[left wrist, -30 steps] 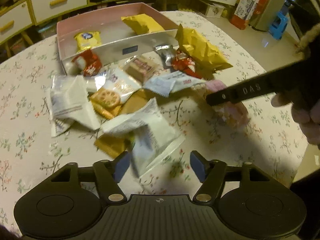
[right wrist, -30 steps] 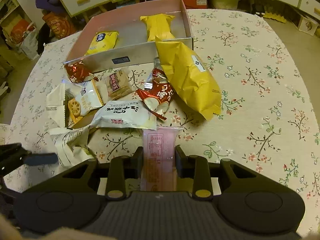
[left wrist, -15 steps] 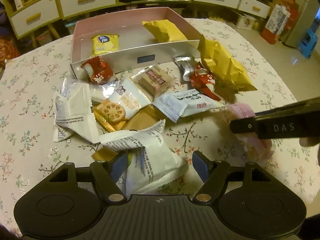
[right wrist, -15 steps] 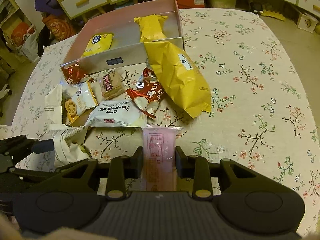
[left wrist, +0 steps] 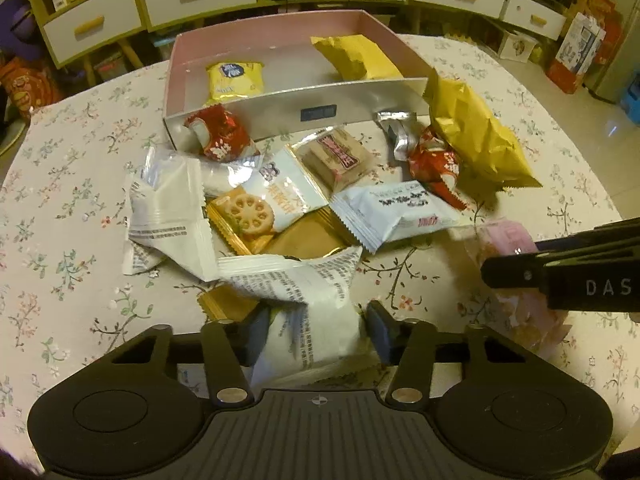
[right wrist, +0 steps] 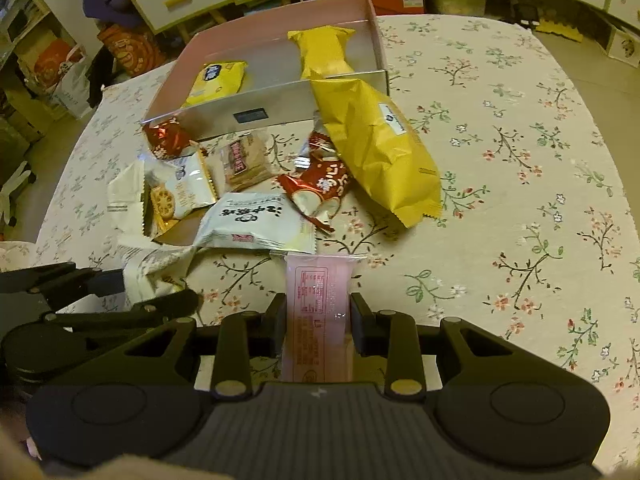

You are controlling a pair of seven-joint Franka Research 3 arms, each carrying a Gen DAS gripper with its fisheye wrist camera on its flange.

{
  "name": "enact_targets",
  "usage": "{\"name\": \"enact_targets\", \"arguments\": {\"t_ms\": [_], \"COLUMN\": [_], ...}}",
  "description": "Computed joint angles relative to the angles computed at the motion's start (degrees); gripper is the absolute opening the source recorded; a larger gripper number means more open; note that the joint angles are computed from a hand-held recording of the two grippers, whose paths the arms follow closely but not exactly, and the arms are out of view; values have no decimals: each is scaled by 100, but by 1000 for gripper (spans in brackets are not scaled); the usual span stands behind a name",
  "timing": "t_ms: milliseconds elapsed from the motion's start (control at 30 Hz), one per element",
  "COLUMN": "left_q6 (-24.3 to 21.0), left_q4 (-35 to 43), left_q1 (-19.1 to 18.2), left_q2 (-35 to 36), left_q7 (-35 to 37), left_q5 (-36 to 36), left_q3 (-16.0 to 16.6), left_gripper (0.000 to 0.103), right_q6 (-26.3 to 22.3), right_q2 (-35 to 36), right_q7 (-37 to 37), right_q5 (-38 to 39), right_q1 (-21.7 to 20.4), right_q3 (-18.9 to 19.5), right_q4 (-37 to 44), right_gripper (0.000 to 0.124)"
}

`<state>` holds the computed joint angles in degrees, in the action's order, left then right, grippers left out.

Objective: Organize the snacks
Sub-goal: 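Grasp the white pastry packet with the left gripper while the right grasps the pink packet, then lower both packets into the white box and open both grippers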

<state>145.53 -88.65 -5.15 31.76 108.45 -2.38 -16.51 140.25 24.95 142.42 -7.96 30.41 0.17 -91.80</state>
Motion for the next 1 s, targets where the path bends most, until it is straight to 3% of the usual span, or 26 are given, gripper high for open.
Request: {"name": "enact_targets", "arguments": {"t_ms": [200,667,1000], "left_q6": [-198,30,182], "left_q4": [36,-355,-214], "left_q1": [170,444,410], "left_q2": [-22,-429,-427], "left_q7": [275,898,935], "left_q5": [-260,-1014,-1218], "left_q3": [-115,-271,-229], "left_gripper": [42,39,39], "right_q6": [151,365,550], "right_q2": [-18,-22,-37], "right_q7": [-46,57,230], "right_q5": [37,-249,-540], "right_q1": [14,207,222], "right_q3": [27,-62,-190], "right_q4": [12,169,278], "right_gripper": [29,29,29]}}
